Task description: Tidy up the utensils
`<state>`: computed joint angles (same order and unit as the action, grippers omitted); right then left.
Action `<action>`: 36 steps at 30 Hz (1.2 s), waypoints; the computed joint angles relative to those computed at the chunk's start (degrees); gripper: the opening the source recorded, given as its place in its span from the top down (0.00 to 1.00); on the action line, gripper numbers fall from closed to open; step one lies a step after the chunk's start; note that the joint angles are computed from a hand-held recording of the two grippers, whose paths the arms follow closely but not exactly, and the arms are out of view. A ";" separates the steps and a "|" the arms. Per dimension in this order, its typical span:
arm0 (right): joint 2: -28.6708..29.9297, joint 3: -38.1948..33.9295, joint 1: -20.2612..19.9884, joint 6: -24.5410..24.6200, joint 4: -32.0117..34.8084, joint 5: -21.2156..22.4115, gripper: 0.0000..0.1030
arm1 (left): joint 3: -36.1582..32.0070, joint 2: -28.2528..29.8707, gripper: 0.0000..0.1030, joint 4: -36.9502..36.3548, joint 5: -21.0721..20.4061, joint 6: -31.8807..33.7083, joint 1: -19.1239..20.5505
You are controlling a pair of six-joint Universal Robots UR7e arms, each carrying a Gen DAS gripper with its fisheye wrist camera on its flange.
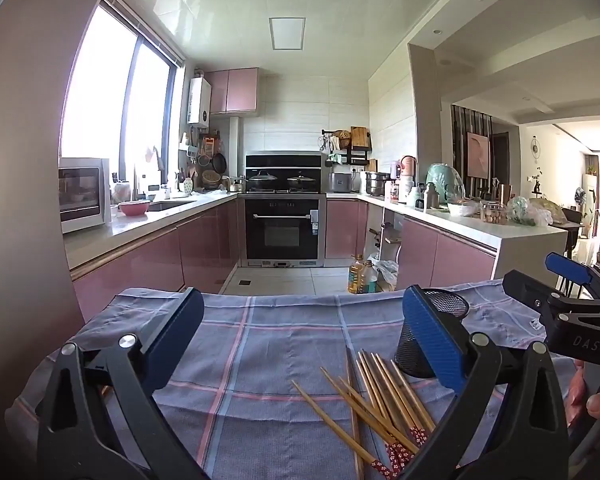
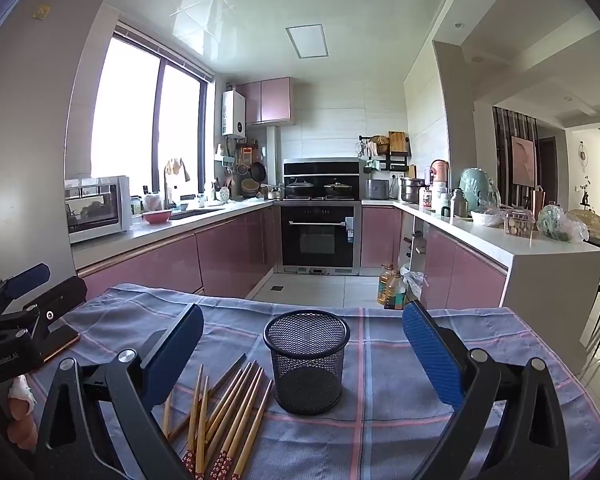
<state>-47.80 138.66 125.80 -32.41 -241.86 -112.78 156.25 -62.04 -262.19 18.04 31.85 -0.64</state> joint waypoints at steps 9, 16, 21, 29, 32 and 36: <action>0.27 -0.19 0.19 -0.01 -0.14 -0.20 0.06 | -0.58 -0.01 0.05 -0.83 0.38 1.40 -0.59; 0.26 -0.16 0.18 0.10 -0.09 -0.07 0.06 | -0.65 0.23 0.05 -0.95 0.33 1.40 -0.51; 0.07 0.00 0.07 0.30 0.14 0.17 0.06 | -0.58 0.32 0.05 -0.93 0.22 1.19 -0.43; -0.18 -0.07 -0.37 0.40 0.94 0.71 0.06 | -0.60 0.49 0.05 -1.04 0.23 1.18 -0.34; -0.17 0.00 -0.36 0.38 0.93 0.84 0.06 | -0.65 0.74 0.05 -1.30 0.03 1.14 -0.10; -0.18 -0.05 -0.37 0.45 1.03 0.91 0.06 | -0.55 0.68 0.05 -1.36 0.04 1.14 -0.14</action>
<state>-47.97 138.62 125.43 -31.96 -240.83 -111.87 155.70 -61.37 -263.55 18.08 32.99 -0.78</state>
